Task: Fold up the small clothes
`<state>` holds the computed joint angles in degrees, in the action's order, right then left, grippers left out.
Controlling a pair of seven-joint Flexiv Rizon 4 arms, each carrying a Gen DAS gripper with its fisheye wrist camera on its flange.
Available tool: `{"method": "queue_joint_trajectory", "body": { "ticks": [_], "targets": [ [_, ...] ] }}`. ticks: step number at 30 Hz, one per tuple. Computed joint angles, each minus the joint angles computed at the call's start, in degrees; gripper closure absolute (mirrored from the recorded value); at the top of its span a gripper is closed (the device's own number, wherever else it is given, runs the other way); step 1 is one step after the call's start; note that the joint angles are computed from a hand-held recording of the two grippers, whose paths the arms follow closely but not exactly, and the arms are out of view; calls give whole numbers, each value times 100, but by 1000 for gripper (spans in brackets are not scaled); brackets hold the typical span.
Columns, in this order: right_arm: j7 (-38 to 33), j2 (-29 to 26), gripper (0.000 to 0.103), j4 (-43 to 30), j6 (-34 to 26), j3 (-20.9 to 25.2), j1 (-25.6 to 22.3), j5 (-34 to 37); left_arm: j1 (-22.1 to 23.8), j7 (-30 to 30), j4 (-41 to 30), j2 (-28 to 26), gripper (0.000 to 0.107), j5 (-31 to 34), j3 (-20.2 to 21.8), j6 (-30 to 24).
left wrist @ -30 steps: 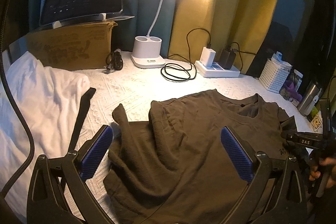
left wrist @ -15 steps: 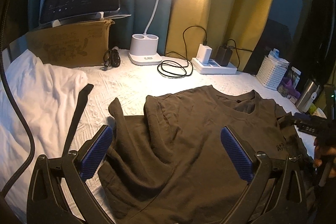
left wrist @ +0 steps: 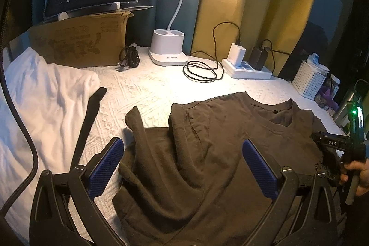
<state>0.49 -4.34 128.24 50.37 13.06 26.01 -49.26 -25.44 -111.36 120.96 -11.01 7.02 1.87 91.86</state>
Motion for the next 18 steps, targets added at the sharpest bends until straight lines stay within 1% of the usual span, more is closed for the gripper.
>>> {"method": "queue_joint_trajectory", "body": {
  "ticks": [2, 4, 5, 6, 8, 12, 15, 18],
  "targets": [
    [-99, 54, 58, 31, -129, 41, 17, 92, 56, 55, -2, -30, 5, -61, -69, 11],
    [-142, 60, 66, 62, -226, 70, 39, 125, 123, 145, 24, -47, 5, -166, -163, 28],
    [-77, 89, 71, 109, -233, 61, 34, 34, 142, 191, 29, -55, 5, -211, -197, 26],
    [-54, 113, 80, 126, -272, 63, 28, 38, 143, 227, 32, -57, 5, -236, -207, 23],
    [18, 188, 89, 173, -256, 69, 2, 33, 124, 275, 38, -52, 5, -253, -199, 48],
    [102, 348, 91, 210, -305, 146, 5, -98, 22, 226, 65, -17, 5, -214, -83, 95],
    [53, 424, 91, 160, -380, 217, 39, -136, 49, 249, 136, 19, 5, -267, -118, 143],
    [-112, 360, 91, 65, -344, 245, 75, -40, 88, 315, 205, 63, 5, -316, -169, 186]
  ]
}}
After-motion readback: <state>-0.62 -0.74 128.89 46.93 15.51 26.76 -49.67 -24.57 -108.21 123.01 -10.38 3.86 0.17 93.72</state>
